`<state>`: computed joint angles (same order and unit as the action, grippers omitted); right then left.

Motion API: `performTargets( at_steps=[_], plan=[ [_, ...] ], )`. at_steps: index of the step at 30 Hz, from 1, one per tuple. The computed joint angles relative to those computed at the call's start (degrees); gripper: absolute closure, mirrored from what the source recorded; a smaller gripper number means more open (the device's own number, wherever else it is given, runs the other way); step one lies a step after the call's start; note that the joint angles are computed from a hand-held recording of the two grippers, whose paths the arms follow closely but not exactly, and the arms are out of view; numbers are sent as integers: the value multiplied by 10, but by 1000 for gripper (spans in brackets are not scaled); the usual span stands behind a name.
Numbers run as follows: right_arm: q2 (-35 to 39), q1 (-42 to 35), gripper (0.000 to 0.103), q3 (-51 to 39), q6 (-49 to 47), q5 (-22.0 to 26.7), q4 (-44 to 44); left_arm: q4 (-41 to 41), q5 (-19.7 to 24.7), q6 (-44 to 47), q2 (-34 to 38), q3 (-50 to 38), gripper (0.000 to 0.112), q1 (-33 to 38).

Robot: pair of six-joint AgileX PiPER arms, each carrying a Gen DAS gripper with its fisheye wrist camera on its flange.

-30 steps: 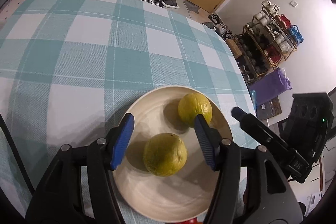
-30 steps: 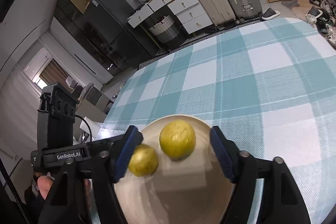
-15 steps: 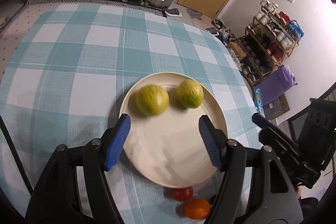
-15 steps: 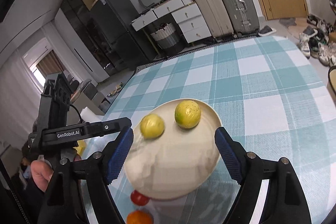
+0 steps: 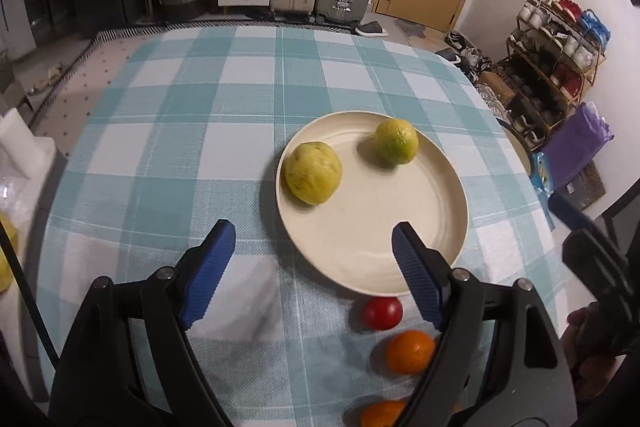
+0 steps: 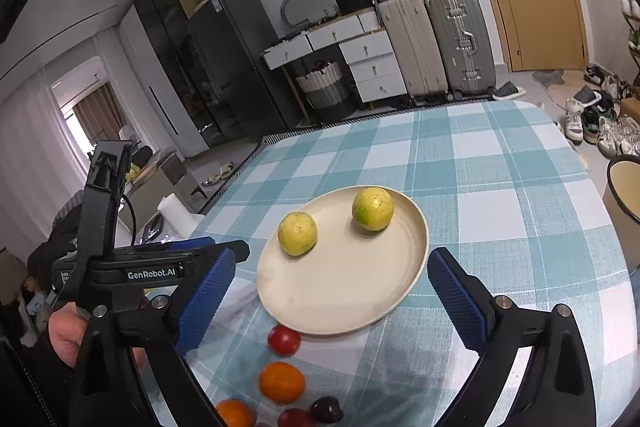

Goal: Organize fruits
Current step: 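Withdraw both tools from the plate back toward the remaining fruit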

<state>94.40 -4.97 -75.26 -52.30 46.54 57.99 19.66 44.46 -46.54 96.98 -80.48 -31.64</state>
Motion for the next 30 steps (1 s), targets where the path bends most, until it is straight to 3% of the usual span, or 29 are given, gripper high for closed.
performTargets(
  at_steps=[11,15,18,25,30],
  plan=[
    [-54,1,0,63,-64,-26,54,52,-3,-56,-46,56,24,-40],
    [-52,-1,0,62,-61,1,52,65,-11,-77,-65,83,21,-48],
    [-63,-4,0,79,-61,3,55,69,-28,-86,-80,108,10,-55],
    [-101,6,0,116,-56,-32,23,55,-66,-81,-106,161,10,-73],
    [-122,1,0,149,-73,-30,20,30,-88,-76,-120,205,11,-85]
  ],
)
